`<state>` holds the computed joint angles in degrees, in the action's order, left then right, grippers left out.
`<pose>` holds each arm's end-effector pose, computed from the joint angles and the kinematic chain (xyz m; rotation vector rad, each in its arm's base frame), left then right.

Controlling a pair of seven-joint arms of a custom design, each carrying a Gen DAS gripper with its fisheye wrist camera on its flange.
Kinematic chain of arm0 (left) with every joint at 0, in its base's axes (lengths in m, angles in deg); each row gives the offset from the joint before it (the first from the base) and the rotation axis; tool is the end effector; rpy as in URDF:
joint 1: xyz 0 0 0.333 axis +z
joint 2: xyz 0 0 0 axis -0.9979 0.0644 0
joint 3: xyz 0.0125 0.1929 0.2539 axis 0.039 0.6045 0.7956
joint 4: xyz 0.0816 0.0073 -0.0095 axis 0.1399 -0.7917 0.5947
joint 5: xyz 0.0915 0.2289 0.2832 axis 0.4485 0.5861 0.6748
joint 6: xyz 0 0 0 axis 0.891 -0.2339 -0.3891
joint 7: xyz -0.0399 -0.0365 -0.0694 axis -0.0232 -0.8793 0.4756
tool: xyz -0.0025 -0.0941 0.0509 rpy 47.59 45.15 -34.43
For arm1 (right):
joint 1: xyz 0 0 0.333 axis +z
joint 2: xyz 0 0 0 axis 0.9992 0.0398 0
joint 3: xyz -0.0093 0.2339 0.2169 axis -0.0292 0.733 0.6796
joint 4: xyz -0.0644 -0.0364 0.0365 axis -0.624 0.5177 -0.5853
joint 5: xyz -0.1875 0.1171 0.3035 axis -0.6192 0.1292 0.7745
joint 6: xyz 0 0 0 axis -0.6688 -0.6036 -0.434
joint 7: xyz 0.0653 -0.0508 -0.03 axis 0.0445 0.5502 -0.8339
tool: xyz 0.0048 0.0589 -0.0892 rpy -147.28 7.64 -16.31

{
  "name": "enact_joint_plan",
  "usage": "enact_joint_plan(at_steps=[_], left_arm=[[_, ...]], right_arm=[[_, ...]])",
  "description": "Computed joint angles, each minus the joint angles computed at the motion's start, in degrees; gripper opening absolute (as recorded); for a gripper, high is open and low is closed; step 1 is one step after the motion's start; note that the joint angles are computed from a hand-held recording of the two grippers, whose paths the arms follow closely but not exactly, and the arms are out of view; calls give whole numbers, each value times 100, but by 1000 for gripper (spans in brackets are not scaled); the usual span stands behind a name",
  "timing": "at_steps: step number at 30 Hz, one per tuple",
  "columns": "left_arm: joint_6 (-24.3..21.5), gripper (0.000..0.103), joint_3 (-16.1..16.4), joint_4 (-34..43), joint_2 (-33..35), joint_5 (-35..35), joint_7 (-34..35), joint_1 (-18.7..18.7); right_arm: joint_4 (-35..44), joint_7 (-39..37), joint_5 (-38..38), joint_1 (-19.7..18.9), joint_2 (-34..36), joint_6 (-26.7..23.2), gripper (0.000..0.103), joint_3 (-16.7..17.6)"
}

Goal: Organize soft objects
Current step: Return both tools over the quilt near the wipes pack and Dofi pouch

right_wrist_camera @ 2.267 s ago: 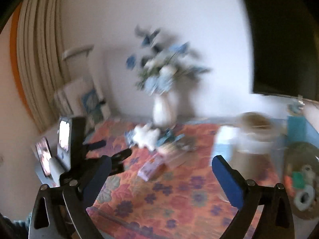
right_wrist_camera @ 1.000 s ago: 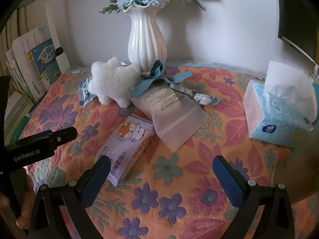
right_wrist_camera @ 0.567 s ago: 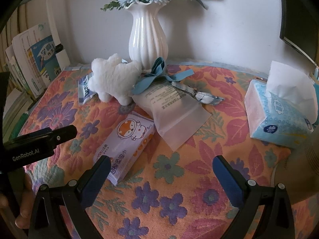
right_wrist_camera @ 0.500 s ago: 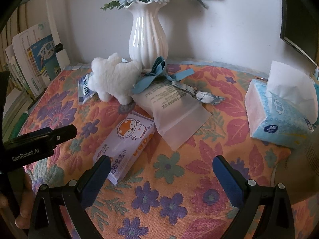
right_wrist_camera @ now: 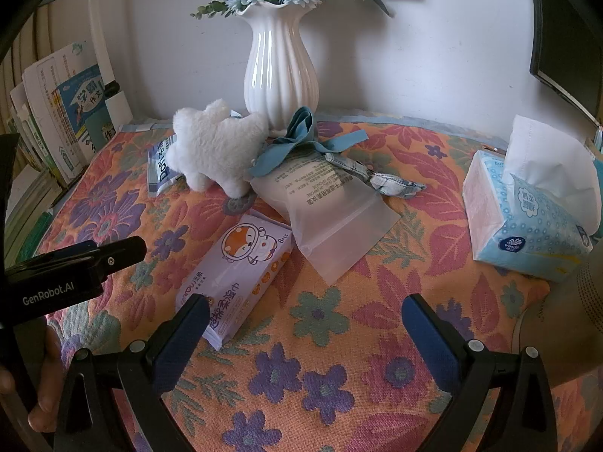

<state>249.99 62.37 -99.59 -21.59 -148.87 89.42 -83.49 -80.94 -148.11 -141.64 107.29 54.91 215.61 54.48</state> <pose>0.5650 -0.0677 0.3218 -1.7179 2.1614 -0.9072 0.4705 0.2350 0.3298 -1.6641 1.9859 -0.6519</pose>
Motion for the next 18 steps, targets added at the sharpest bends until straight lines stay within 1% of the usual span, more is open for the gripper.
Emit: enact_joint_plan(at_steps=[18], left_arm=[[-3, 94, 18, 2, 19, 100, -69, 2]], right_arm=[[26, -218, 121, 26, 14, -69, 102, 8]])
